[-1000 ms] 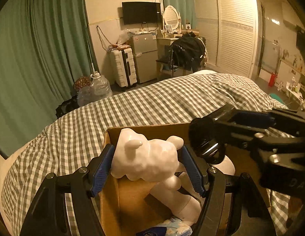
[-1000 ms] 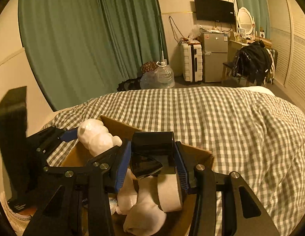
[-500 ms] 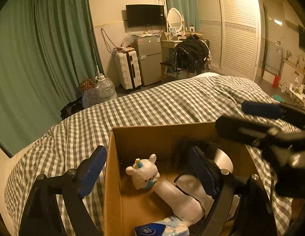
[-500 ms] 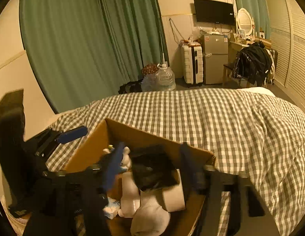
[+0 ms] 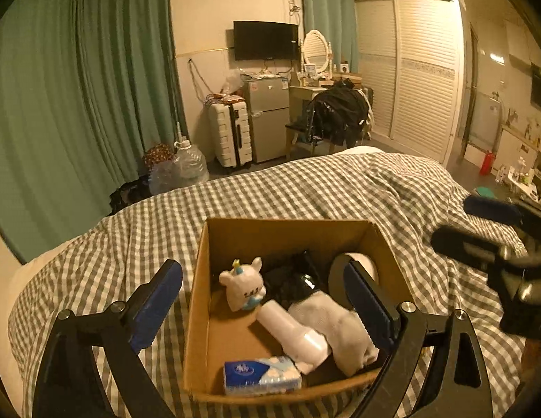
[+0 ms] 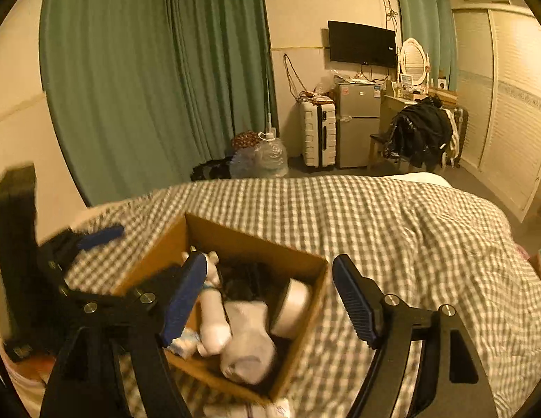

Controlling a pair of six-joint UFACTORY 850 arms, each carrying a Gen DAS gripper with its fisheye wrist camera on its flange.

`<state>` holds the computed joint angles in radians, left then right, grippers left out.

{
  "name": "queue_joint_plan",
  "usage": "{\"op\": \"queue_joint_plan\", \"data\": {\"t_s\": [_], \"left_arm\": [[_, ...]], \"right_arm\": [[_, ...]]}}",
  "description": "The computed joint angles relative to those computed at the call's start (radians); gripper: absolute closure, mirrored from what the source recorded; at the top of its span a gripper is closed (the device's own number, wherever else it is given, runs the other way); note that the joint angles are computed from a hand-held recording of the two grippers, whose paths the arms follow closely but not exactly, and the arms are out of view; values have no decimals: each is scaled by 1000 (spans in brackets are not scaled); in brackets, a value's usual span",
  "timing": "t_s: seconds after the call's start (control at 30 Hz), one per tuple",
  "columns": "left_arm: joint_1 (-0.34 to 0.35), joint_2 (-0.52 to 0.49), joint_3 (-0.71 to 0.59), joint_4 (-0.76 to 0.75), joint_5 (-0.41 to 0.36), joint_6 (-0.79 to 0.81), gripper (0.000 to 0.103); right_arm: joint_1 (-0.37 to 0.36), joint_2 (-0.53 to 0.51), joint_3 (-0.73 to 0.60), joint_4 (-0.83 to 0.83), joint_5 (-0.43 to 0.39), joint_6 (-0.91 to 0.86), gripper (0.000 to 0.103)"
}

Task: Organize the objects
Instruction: 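Carry the black cup and plush toy into the box and open both tools, then grasp the white earbud case with the left tool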

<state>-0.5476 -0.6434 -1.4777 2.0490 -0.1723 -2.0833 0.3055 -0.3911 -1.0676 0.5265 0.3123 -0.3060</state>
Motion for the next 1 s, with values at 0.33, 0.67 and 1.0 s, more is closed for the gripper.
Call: {"op": "queue_joint_plan", "data": {"t_s": [0.33,0.67,1.0], "left_arm": [[-24,59,128,-41,-77,-17,7],[-81,51,231,-71,-124,33,7],[-105,-7,271,-32,-82,-78,7]], "right_arm": [[31,6,96,168,-7,-173,29],[55,-58,135,301,-21,-280,29],[31,-65,161,379,-38,-290,29]]}}
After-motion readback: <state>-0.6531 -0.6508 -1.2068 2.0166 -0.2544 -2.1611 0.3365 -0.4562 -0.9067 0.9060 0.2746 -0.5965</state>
